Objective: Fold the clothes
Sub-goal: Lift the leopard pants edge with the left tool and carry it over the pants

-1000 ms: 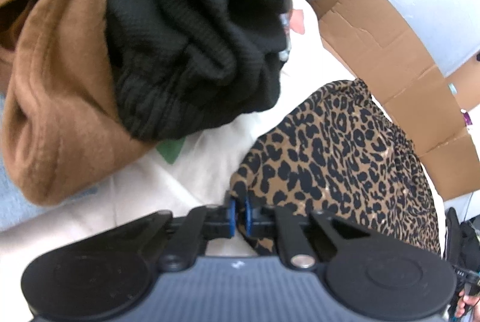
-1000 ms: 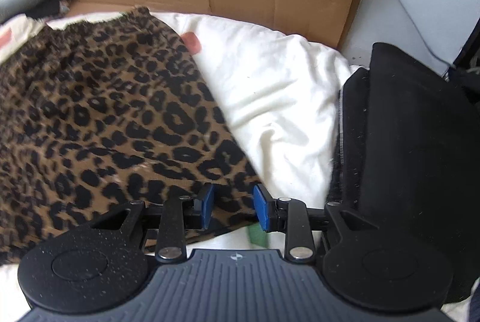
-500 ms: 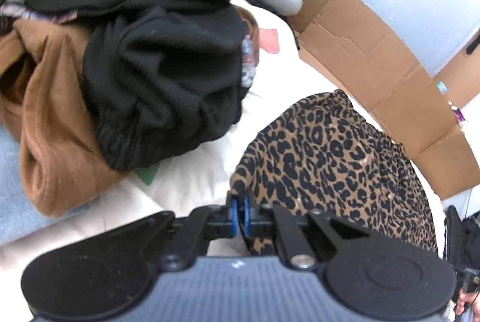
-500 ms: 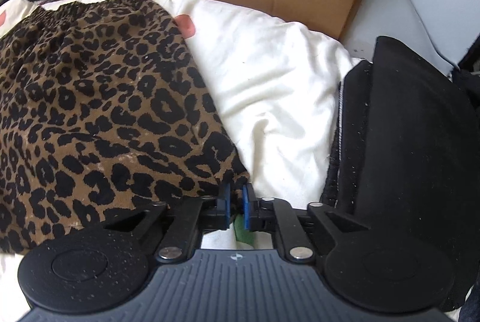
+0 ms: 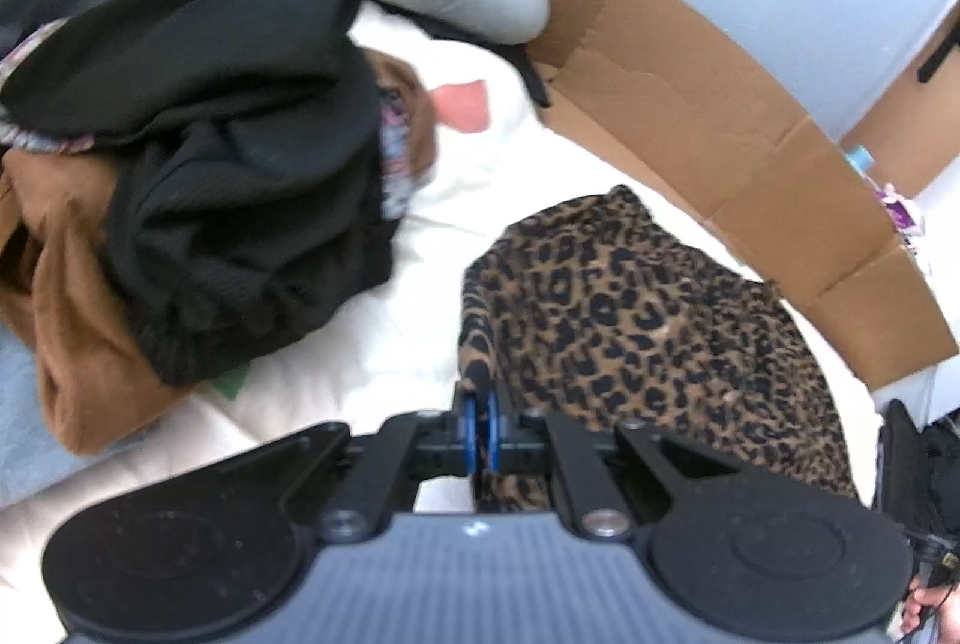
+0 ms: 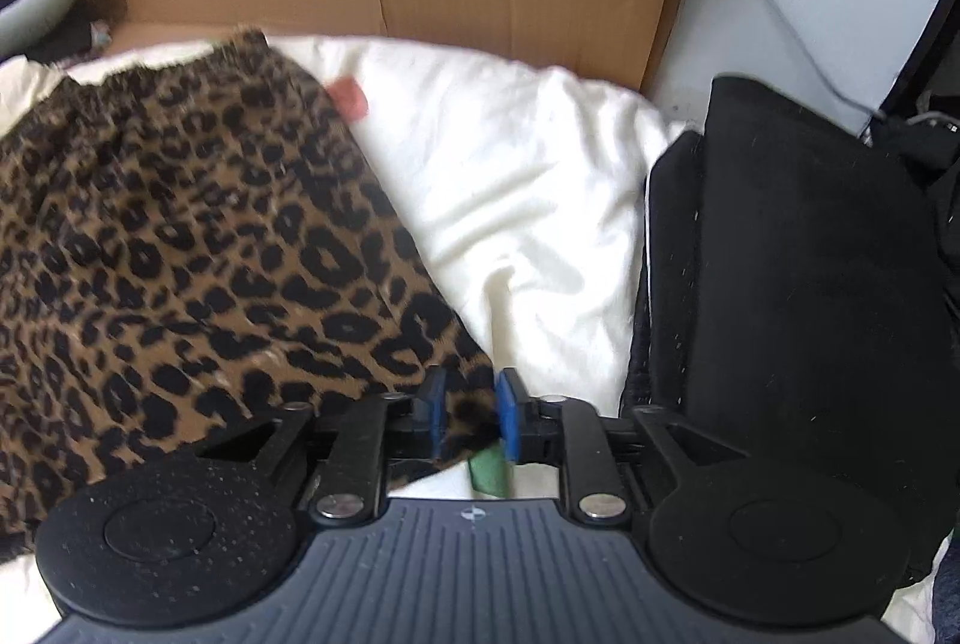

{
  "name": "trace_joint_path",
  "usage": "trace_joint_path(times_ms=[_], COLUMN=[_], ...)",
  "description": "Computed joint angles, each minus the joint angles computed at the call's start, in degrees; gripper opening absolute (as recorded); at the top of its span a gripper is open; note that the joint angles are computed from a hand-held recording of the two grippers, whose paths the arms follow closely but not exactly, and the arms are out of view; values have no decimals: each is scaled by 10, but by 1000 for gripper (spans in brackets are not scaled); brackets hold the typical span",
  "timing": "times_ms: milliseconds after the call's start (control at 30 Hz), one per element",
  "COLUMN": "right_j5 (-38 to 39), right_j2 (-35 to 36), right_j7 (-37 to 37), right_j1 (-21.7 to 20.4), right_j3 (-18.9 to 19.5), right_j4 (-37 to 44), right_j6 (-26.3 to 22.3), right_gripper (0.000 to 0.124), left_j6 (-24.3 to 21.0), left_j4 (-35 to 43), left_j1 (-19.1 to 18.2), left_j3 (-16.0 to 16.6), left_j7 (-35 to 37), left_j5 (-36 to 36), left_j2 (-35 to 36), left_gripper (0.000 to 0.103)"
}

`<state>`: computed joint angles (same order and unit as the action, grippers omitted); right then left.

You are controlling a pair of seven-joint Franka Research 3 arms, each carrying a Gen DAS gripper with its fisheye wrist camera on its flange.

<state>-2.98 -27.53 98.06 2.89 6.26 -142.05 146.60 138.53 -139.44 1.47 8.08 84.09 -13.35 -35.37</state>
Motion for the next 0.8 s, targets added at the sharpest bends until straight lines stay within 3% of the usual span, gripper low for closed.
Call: trace_joint_path(times_ms=[67, 567, 800], right_j5=[13, 150, 215], right_j2=[-9, -25, -21], right_j7=[-7, -109, -139], right_j1=[10, 103, 143], right_j3=[-6, -21, -24], right_j4=[-2, 10, 26], right_j6=[6, 25, 45], right_gripper=[30, 37, 38], left_j6=[-3, -16, 1], left_j4=[5, 44, 52], left_j1=[-3, -61, -94], left_j3=[-6, -19, -25], left_j7=[-3, -14, 5], left_j5=[2, -61, -106], left_j2=[4, 26, 42], left_gripper=[4, 4, 4])
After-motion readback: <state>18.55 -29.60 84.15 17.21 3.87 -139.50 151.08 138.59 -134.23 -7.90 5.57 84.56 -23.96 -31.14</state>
